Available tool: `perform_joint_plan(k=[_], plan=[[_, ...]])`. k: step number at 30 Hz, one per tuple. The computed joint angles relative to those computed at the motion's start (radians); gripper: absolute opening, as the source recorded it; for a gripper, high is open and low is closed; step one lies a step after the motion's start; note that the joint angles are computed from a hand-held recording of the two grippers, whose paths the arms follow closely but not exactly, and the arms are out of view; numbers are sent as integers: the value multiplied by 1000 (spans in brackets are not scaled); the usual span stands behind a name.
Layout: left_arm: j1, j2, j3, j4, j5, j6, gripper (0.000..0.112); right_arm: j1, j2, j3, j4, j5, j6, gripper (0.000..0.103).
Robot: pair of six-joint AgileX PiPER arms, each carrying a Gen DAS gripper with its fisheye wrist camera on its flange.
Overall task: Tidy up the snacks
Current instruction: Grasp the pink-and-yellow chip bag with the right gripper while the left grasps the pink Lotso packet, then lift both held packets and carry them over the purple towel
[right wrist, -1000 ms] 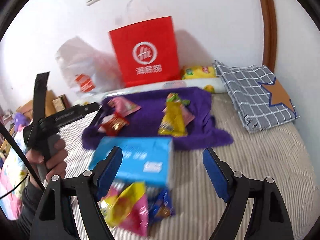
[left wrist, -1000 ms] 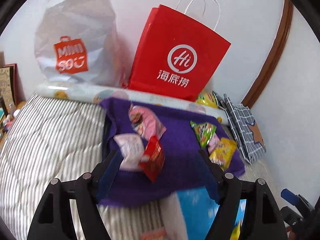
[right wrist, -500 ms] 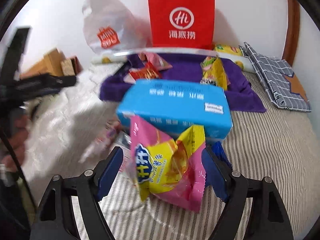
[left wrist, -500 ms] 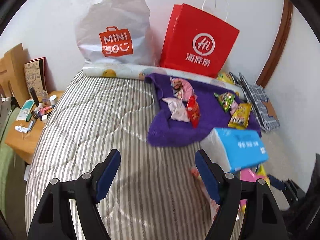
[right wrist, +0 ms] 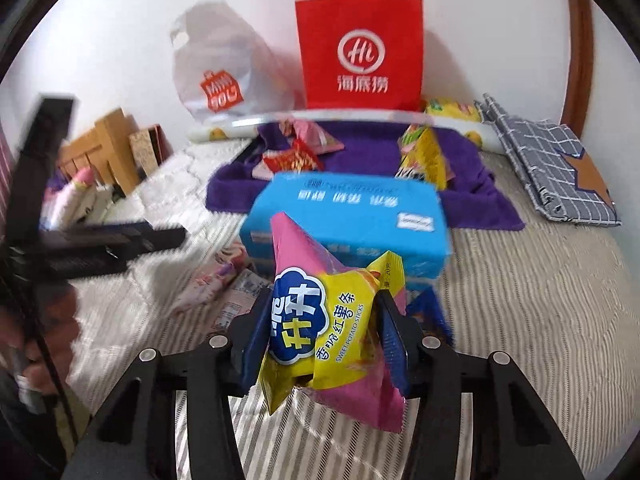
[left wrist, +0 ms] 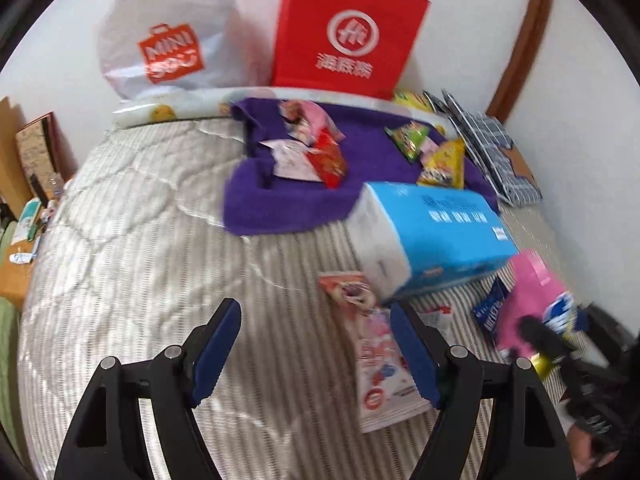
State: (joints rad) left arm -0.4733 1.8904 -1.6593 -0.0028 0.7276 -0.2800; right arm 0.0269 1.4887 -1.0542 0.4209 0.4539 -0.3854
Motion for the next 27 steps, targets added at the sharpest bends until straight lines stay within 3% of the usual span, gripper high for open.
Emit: perform_joint_plan(k=[5, 7, 9, 12, 15, 18, 27], plan=[[-45, 99, -115, 33, 90, -26, 70, -88, -44, 39, -18, -38, -17, 51], [-51, 116, -120, 45, 88, -47, 58, -118, -24, 42, -66, -66, -1, 51], [-46, 130, -128, 38, 96, -47, 35, -154, 19, 30, -104, -84, 21, 51], [-48, 130, -105, 87, 81, -71, 24, -217, 102, -13, -58, -87, -15, 51], [-66, 121, -81, 230, 82, -160, 24, -262, 187, -73, -8, -74, -55, 51], [-58, 126, -77, 263, 71, -166, 24, -279, 223, -99, 65, -74, -136, 51], [-77, 134, -45, 373, -27, -247, 25, -246, 311, -173, -37, -120, -105, 53]])
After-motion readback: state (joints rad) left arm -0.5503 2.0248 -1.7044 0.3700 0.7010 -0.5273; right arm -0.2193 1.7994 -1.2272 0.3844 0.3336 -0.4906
